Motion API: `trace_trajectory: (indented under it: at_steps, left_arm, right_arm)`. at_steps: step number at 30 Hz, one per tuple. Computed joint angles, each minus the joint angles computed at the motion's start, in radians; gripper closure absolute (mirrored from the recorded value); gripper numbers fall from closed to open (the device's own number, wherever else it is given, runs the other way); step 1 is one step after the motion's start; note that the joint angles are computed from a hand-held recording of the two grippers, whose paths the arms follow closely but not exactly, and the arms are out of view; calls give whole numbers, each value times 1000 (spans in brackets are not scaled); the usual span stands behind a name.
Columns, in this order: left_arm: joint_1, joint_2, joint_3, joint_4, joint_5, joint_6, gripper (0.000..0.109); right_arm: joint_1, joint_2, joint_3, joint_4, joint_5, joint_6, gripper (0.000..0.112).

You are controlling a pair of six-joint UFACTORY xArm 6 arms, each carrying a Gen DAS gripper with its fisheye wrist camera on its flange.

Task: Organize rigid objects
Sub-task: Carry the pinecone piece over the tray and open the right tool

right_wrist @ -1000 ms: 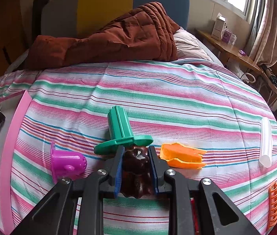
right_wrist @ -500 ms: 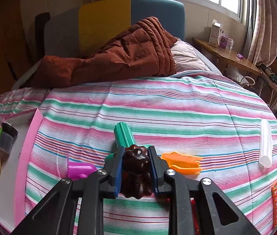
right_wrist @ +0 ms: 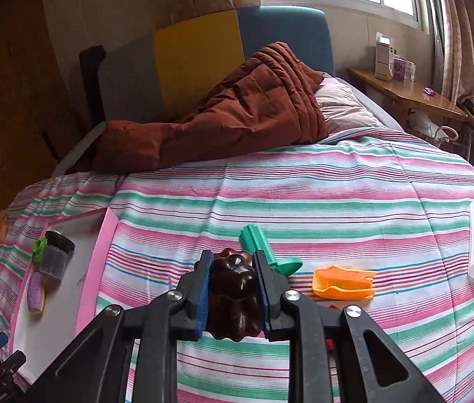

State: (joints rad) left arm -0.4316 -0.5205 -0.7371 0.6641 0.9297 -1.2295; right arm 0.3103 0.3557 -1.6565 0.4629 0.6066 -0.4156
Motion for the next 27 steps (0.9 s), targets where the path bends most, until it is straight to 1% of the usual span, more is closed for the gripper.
trace_trajectory:
  at_steps: [6, 11, 15, 19, 23, 25, 26, 27]
  left_arm:
    - [18, -41, 36, -1, -12, -18, 43]
    - [34, -83, 65, -1, -17, -29, 43]
    - [46, -112, 87, -6, -22, -34, 43]
    - [65, -140, 112, -19, -31, -36, 43]
    - [85, -164, 134, -34, -36, -36, 43]
    - [91, -171, 140, -36, -37, -37, 43]
    - [94, -173, 143, -38, -38, -37, 43]
    - [97, -175, 145, -42, -41, -37, 43]
  right_arm:
    - [70, -52, 29, 51, 30, -73, 90]
    - [155, -52, -4, 97, 97, -135, 90]
    - [232, -16, -44, 66, 154, -132, 90]
    - [298, 48, -95, 14, 183, -82, 90]
    - [353, 111, -134, -76, 174, -12, 89]
    - [379, 108, -102, -121, 99, -8, 90]
    - [387, 115, -106, -156, 87, 12, 90]
    - [391, 124, -118, -160, 88, 17, 90]
